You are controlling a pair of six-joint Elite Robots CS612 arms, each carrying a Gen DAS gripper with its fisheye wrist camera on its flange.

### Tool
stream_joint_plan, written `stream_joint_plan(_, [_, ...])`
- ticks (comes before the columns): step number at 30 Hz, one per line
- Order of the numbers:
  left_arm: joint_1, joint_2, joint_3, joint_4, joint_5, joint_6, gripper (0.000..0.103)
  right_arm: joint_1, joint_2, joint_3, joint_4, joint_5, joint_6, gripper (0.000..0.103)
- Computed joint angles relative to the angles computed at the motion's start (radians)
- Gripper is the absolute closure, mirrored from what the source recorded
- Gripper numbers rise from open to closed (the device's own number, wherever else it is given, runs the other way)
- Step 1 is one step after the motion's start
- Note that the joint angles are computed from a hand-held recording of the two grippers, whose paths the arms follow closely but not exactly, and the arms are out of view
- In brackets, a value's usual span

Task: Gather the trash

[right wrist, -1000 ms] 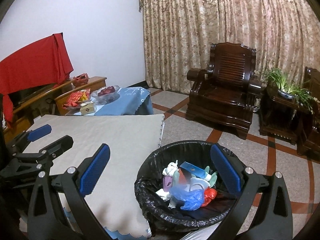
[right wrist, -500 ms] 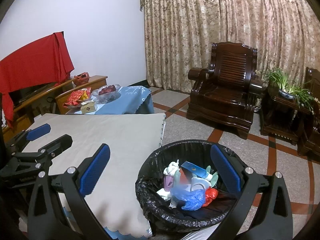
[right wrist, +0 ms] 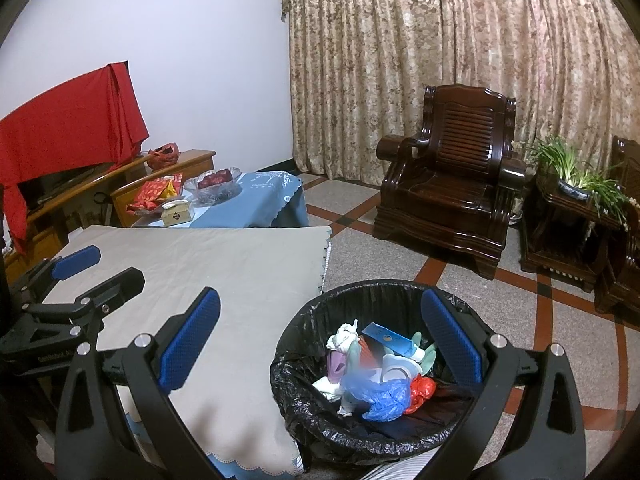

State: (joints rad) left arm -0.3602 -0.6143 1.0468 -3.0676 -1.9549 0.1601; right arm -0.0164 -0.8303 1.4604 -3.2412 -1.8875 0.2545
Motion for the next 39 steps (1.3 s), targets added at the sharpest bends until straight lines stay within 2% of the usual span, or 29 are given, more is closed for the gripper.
stream_joint_plan(39, [0.006,0.008,-0.01,0.019,-0.004,0.005,0.006,-0.011,0.007,0.013,-0.006,0.026,0.001,0.005])
